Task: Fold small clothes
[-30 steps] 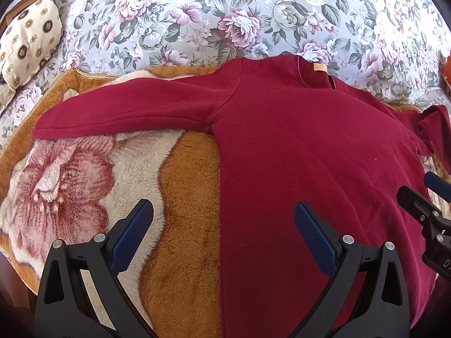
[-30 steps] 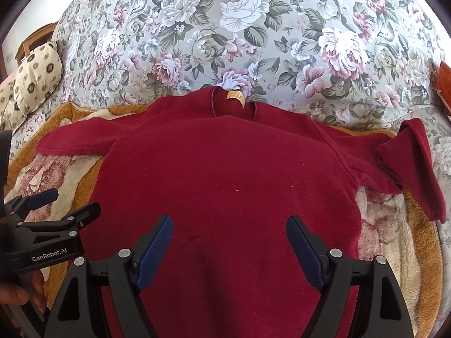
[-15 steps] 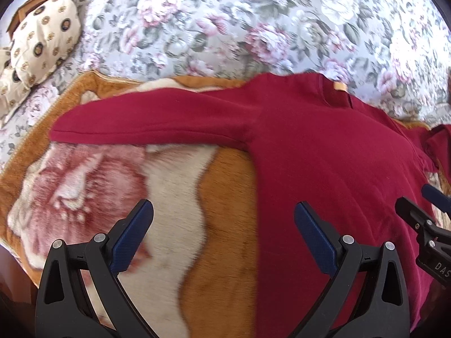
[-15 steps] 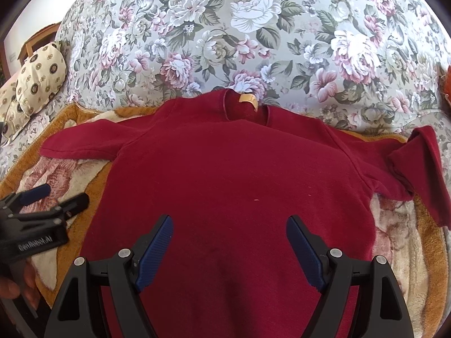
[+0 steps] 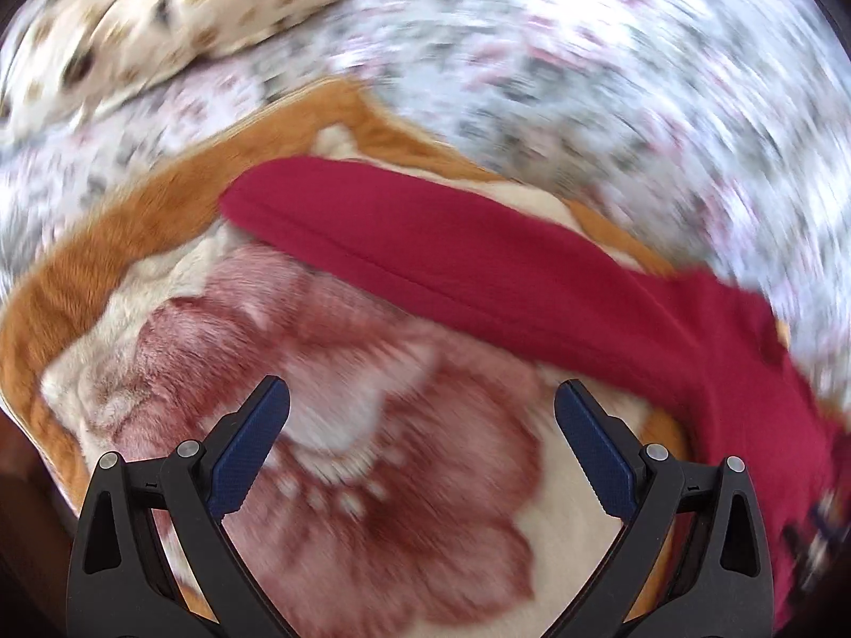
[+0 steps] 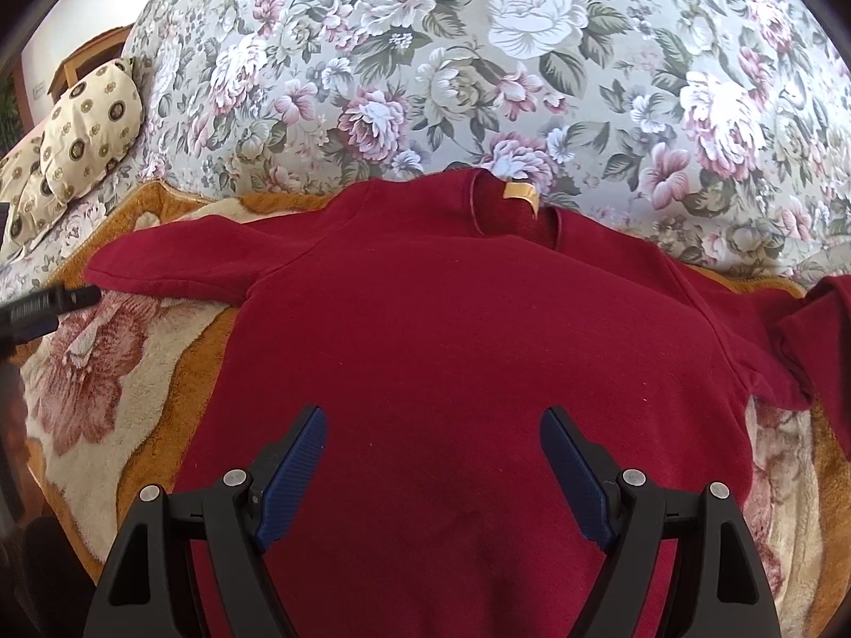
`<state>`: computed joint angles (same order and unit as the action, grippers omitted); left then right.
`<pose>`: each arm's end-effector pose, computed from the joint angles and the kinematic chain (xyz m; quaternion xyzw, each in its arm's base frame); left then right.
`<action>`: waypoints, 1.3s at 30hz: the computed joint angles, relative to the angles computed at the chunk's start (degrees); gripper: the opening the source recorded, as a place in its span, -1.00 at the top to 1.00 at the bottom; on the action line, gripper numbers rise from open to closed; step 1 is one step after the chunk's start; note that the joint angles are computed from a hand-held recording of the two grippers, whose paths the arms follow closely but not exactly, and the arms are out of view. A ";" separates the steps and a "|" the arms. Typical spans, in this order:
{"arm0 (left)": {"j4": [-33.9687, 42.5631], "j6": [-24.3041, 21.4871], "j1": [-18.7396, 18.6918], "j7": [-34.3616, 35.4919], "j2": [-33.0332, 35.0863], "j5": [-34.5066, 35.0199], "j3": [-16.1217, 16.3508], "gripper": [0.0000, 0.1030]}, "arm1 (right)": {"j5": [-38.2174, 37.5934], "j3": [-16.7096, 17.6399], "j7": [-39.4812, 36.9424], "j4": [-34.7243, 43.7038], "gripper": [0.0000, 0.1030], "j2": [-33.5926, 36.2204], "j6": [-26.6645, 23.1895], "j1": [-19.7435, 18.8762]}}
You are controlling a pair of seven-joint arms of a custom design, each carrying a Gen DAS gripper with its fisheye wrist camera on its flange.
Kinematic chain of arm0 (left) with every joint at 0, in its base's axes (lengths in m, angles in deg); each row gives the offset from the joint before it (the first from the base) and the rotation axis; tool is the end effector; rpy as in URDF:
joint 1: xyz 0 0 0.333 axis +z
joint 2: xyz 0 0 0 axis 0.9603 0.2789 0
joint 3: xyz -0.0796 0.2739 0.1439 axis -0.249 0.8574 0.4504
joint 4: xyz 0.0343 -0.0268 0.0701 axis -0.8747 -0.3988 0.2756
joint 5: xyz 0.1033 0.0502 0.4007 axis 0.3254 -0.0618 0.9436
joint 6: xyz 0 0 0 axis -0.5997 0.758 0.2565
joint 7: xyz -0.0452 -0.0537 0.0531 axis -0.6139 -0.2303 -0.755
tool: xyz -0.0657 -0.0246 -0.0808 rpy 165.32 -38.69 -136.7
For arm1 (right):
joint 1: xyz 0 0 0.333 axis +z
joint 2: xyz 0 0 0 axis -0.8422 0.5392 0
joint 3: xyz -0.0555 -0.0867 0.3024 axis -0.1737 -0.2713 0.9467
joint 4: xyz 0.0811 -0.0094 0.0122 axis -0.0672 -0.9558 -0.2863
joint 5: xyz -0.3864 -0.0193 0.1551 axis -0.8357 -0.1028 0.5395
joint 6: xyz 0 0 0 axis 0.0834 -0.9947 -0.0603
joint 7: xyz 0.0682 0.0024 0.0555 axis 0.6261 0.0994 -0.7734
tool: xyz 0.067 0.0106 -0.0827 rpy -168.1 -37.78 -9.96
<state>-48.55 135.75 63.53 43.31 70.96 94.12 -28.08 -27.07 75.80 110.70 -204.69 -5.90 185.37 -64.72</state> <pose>0.5780 -0.2315 0.3992 -0.6942 0.6575 -0.2465 0.1582 0.4259 0.0522 0.3928 -0.5903 0.7501 -0.2142 0.2075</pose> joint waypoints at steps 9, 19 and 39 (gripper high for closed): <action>8.90 2.19 6.66 3.82 10.45 -17.74 -3.12 -0.87 | -0.14 -1.45 -1.31 2.83 -0.56 4.62 -0.02 1.66; 16.25 4.87 10.59 8.14 18.29 -23.87 -7.29 0.83 | 0.66 -3.87 -2.70 3.94 -0.56 6.73 0.42 3.70; 26.05 5.59 -2.03 37.53 22.43 -28.07 -26.34 0.90 | 6.43 -5.82 -4.39 -4.74 -0.56 -5.27 0.63 -6.20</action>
